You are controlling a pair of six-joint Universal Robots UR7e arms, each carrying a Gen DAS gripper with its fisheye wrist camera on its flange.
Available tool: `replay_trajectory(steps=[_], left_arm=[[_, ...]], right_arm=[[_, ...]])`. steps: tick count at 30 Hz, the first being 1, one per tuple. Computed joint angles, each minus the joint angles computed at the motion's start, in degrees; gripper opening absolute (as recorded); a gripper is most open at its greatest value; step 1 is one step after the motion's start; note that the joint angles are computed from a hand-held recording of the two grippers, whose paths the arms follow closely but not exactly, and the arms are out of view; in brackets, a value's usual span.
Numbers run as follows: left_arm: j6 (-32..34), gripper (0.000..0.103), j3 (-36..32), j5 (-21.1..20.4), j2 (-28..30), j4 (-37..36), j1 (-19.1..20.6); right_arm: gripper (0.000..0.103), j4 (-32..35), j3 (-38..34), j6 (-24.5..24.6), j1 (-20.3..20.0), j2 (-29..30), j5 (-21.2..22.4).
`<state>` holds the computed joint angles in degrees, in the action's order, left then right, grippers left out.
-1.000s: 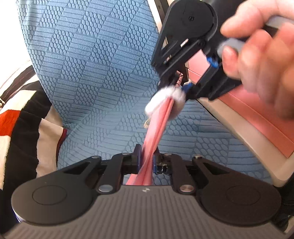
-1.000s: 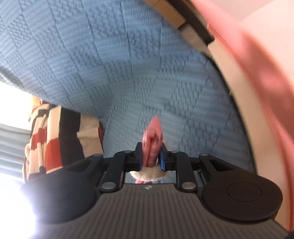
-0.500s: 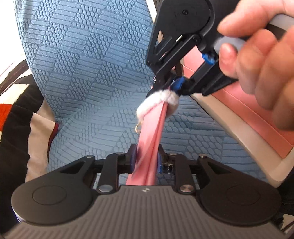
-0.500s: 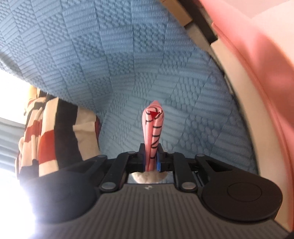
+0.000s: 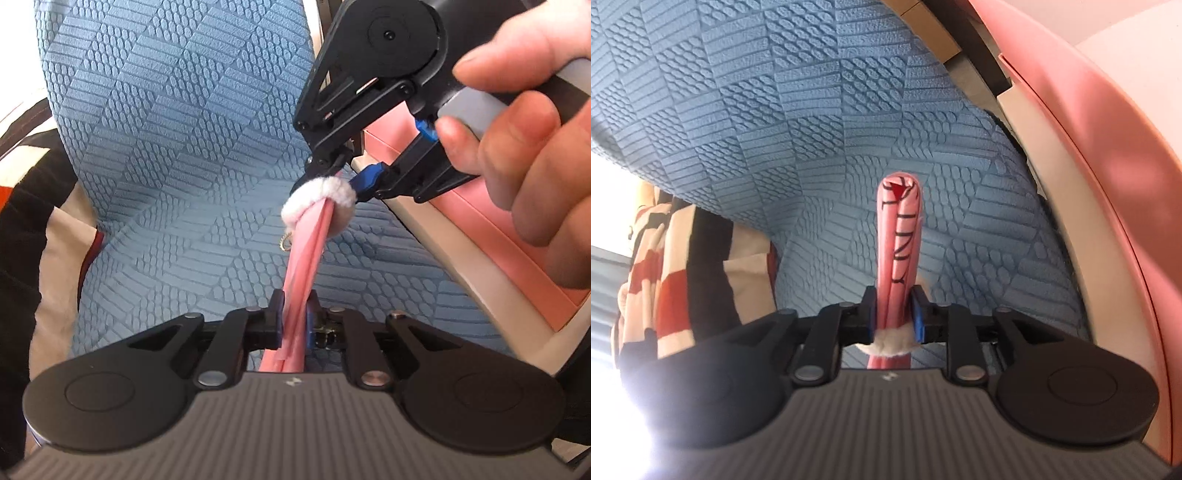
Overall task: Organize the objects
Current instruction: 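Push the white ring down the pink strip with the right tool, then take the ringed pink strip with the right tool while the left tool releases it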
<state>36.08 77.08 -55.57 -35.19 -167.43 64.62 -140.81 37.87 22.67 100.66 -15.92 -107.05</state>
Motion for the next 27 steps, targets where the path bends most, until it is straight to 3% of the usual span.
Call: replay_trajectory(steps=[4, 10, 14, 17, 21, 23, 25, 27], left_arm=[[-1.1, 0.013, -0.9, 0.6, 0.3, 0.8, 0.1], [-4.3, 0.013, -1.8, 0.5, 0.0, 3.3, 0.4], [-4.7, 0.013, -1.9, 0.5, 0.0, 3.8, 0.4], [-4.9, 0.014, -2.4, 0.3, 0.1, 4.5, 0.5], [-6.2, 0.016, -2.7, 0.1, -0.1, 5.9, 0.6], [-6.9, 0.018, -2.6, 0.2, -0.2, 6.4, 0.4], [-7.6, 0.024, -2.6, 0.1, -0.3, 7.2, 0.4], [-8.7, 0.040, -2.9, -1.0, -0.6, 8.8, 0.5]], right_arm=[[0.049, -0.9, 0.2, -0.5, 0.2, -0.2, 0.0], [0.049, -3.3, 4.6, -2.5, 0.9, -2.1, 1.4], [0.048, -1.0, 3.9, -3.9, 1.3, -1.4, 2.5], [0.044, 1.5, 2.5, -3.2, 1.4, -0.4, 1.6], [0.029, 3.7, 0.4, -1.4, 1.3, 1.1, 0.1], [0.027, 3.1, 0.9, -1.3, 1.2, 0.9, 0.2], [0.023, 2.8, 1.3, -1.4, 1.2, 0.8, -0.2], [0.018, 3.9, 0.1, -2.7, 1.6, 1.3, -1.6]])
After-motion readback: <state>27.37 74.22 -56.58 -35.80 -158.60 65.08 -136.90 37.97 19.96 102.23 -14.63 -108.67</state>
